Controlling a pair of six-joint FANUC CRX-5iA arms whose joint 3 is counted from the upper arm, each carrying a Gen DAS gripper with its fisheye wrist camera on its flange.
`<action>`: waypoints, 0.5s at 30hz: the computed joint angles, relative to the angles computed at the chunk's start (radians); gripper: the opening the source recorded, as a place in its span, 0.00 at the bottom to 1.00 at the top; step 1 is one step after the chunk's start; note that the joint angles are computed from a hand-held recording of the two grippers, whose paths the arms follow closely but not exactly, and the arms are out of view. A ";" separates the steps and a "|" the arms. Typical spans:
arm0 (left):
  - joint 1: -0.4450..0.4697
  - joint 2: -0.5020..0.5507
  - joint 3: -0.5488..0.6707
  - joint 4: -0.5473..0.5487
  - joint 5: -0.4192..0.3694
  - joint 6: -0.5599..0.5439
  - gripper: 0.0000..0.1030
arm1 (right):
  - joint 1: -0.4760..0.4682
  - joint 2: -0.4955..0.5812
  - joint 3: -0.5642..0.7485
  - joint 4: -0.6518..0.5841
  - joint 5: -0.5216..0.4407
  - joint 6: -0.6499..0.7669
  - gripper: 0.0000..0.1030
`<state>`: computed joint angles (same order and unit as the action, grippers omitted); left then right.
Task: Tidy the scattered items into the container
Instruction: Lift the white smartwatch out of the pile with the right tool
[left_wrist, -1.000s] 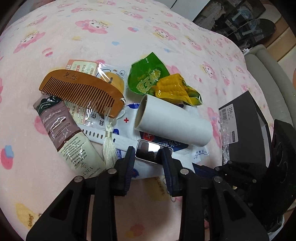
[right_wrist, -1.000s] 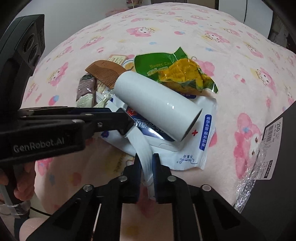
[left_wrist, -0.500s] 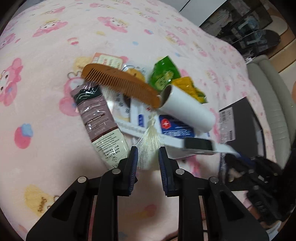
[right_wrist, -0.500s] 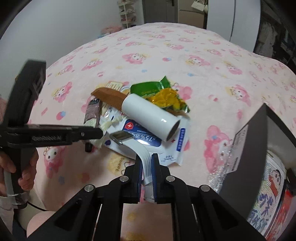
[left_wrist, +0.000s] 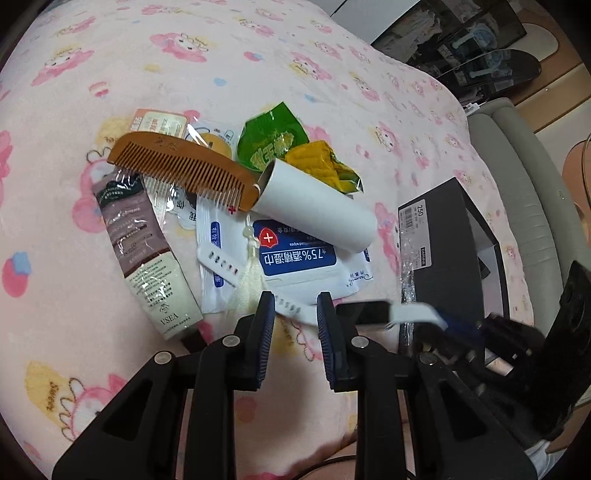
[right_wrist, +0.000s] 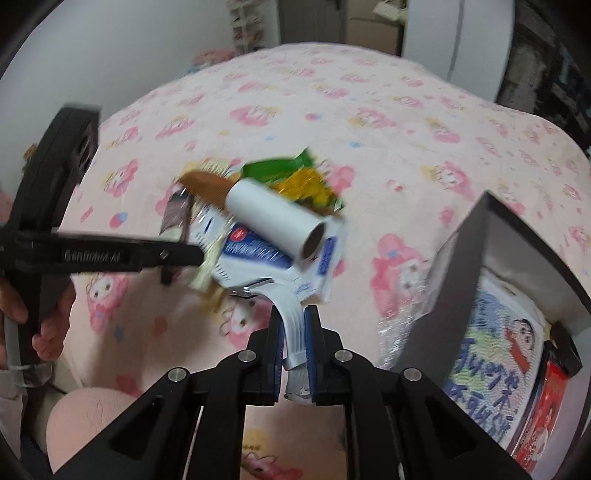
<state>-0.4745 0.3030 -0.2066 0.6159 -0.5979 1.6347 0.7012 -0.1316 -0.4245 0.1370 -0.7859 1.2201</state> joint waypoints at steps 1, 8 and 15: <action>0.002 0.009 -0.001 0.025 -0.011 -0.016 0.21 | 0.006 0.011 0.005 -0.008 -0.008 0.014 0.10; -0.001 0.057 -0.021 0.164 -0.059 -0.128 0.26 | 0.003 -0.003 -0.003 -0.005 -0.015 -0.005 0.14; -0.010 0.087 -0.036 0.281 -0.017 -0.192 0.26 | -0.014 -0.062 -0.029 -0.046 -0.037 0.017 0.24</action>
<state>-0.4843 0.3902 -0.2429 0.8967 -0.6152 1.4427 0.6877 -0.1932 -0.4535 0.0912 -0.8231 1.2375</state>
